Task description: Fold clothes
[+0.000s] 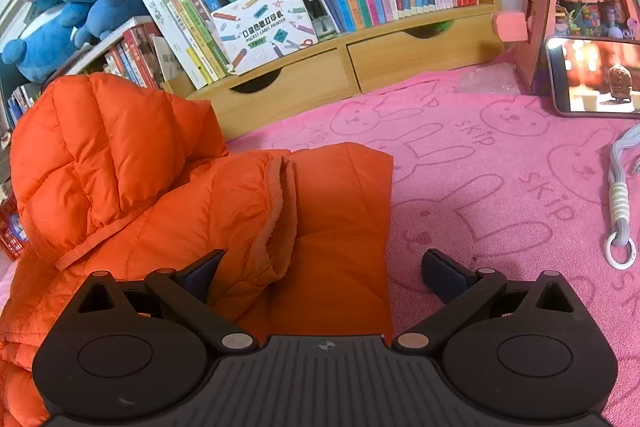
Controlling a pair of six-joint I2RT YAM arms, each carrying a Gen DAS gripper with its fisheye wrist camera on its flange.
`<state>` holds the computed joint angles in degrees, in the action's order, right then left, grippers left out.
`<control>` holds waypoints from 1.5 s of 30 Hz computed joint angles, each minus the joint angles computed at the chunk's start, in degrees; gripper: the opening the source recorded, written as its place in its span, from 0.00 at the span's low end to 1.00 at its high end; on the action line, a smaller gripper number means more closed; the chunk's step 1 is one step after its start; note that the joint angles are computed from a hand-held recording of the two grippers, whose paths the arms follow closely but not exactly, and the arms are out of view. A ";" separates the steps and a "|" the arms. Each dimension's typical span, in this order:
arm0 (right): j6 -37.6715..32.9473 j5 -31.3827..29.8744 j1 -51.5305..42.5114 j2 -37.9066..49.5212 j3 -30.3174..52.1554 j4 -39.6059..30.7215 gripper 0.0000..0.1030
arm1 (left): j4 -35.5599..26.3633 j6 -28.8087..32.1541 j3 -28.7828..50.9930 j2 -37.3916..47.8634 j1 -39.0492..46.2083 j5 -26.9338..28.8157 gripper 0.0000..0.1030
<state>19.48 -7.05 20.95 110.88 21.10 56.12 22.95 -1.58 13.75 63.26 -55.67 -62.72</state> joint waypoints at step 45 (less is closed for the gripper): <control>0.66 -3.46 -1.74 1.25 0.60 1.39 1.00 | -7.69 -31.48 39.56 51.97 43.92 36.47 0.96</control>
